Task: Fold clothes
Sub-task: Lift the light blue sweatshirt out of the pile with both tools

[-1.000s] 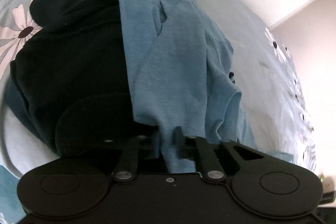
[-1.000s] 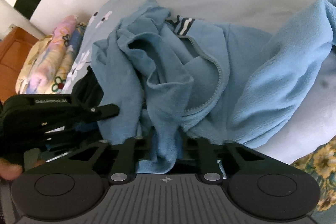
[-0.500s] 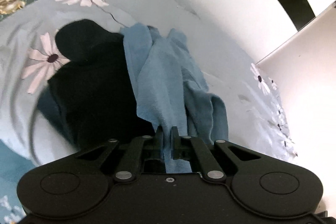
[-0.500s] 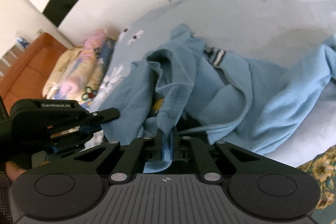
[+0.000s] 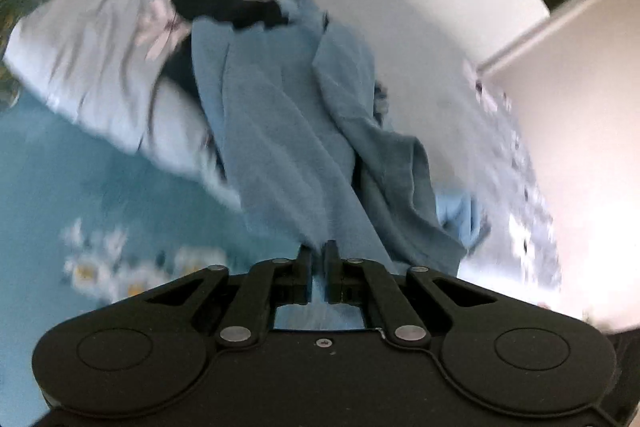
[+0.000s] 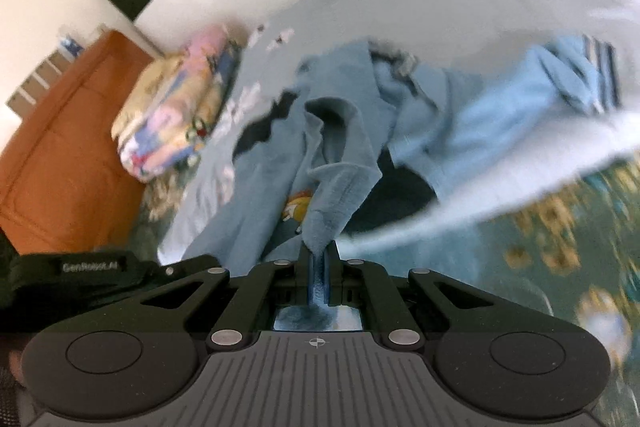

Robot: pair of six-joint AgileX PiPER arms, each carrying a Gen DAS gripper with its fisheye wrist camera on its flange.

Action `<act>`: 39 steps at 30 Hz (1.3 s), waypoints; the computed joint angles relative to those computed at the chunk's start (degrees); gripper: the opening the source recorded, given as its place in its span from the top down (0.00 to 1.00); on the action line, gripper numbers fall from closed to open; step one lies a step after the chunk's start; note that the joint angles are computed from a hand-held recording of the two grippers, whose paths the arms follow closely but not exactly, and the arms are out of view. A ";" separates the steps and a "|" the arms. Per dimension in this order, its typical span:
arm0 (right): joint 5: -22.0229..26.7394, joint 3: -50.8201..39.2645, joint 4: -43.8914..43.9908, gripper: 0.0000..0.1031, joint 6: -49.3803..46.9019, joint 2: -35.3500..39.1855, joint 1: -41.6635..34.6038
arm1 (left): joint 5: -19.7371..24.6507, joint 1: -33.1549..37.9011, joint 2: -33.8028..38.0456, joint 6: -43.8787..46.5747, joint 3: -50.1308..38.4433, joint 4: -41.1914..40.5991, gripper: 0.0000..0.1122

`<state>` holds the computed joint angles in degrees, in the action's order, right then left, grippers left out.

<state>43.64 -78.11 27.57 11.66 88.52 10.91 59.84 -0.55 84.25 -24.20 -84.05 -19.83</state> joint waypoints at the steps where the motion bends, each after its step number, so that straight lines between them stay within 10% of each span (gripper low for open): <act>1: 1.12 2.08 -0.89 0.97 1.05 -2.17 0.28 | 1.22 -0.30 -2.38 -0.05 2.44 -0.57 1.00; 11: 5.03 17.69 -8.45 0.97 11.23 -17.67 1.85 | 5.37 -7.12 -16.33 -4.98 16.86 1.29 1.00; 20: 1.72 24.07 -13.91 0.98 17.50 -18.42 5.41 | 4.52 -5.31 -15.08 -4.71 15.06 4.10 1.00; 27: 0.18 26.73 -15.05 0.98 20.09 -16.53 4.96 | 2.11 -1.54 -6.10 1.65 8.34 4.35 0.99; 34: -3.65 27.64 -14.25 0.93 20.00 -11.42 2.31 | 1.28 -2.85 11.99 6.28 -11.00 7.41 0.71; 39: -7.10 27.66 -14.93 0.66 19.92 -7.56 1.62 | 5.64 -4.83 27.11 6.82 -29.29 10.24 0.48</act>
<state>36.54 -50.45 12.64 31.58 80.96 12.53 65.47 -5.38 111.36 -17.39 -113.34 -9.59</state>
